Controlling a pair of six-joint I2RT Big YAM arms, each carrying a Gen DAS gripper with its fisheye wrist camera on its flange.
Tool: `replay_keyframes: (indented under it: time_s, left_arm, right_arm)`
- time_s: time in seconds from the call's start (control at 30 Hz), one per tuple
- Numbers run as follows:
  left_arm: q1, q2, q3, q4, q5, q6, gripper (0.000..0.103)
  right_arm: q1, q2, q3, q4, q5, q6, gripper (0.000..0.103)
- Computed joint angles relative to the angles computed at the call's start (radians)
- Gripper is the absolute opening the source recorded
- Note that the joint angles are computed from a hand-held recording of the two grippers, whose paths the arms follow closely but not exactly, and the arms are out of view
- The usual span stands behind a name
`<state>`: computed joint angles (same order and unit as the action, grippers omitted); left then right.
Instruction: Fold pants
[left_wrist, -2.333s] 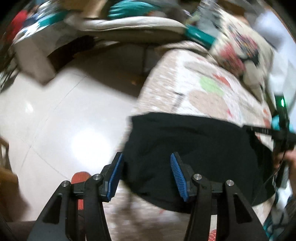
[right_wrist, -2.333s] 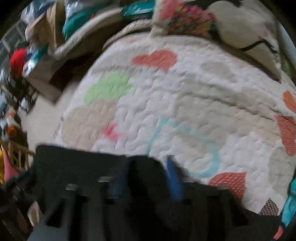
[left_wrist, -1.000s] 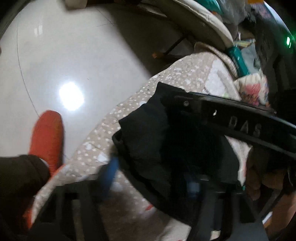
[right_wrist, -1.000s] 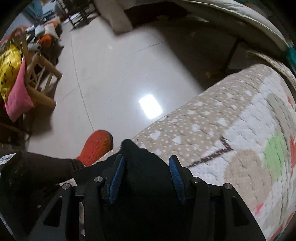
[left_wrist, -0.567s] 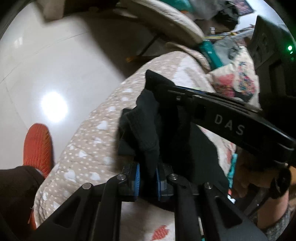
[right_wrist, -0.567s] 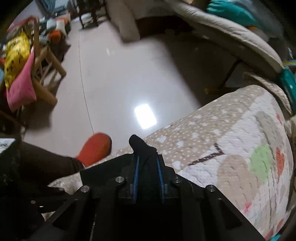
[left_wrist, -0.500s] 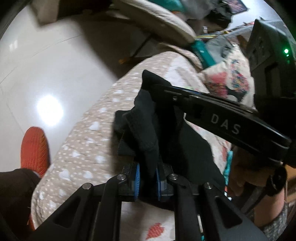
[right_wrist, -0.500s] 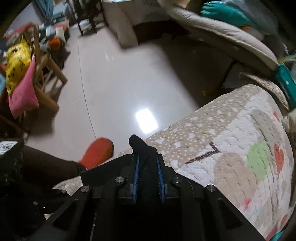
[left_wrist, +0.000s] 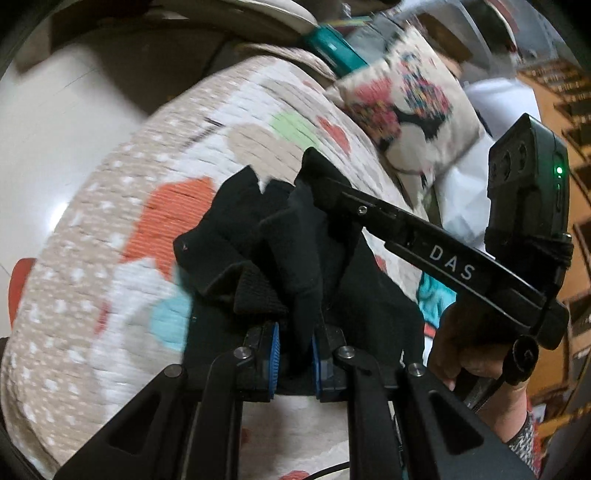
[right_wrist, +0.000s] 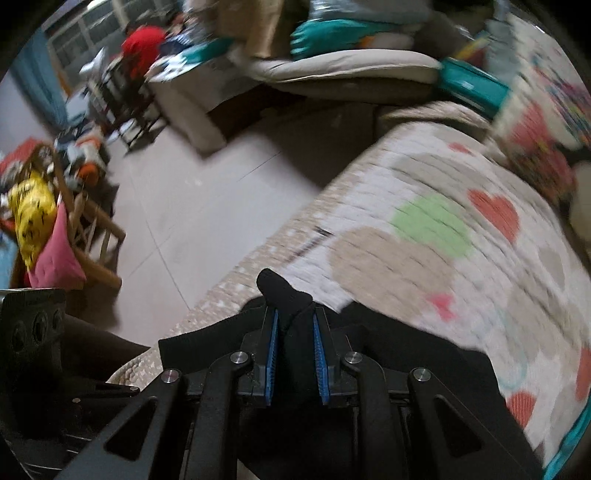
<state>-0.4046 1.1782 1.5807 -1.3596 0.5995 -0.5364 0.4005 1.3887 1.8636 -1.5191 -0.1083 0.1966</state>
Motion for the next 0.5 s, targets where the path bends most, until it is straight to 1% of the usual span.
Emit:
replay_keyframes:
  time_s: [0.13,0.2,0.33,0.43,0.47,0.5]
  left_arm:
    - [-0.122,0.031,0.041,-0.004,-0.074,0.003,0.013]
    - [-0.167,0.044,0.05,0.0,-0.095,0.001,0.013]
    - [-0.27,0.077,0.07,-0.001,-0.154,0.005,0.013]
    - [-0.323,0.097,0.076,-0.006,-0.188,0.035,0.013]
    - [-0.344,0.103,0.079,-0.015,-0.212,0.054,0.016]
    - [-0.358,0.102,0.078,-0.024,-0.227,0.074,0.017]
  right_arm:
    - [-0.066,-0.098,-0.112,0.042,-0.025,0.04,0.019]
    - [-0.107,-0.147,-0.167,0.058,-0.042,0.058,0.019]
    - [-0.194,-0.237,-0.269,0.067,-0.069,0.08,0.019]
    - [-0.251,-0.29,-0.337,0.062,-0.086,0.088,0.02]
    - [-0.269,-0.3,-0.353,0.059,-0.089,0.09,0.023]
    - [-0.286,-0.312,-0.368,0.056,-0.082,0.097,0.024]
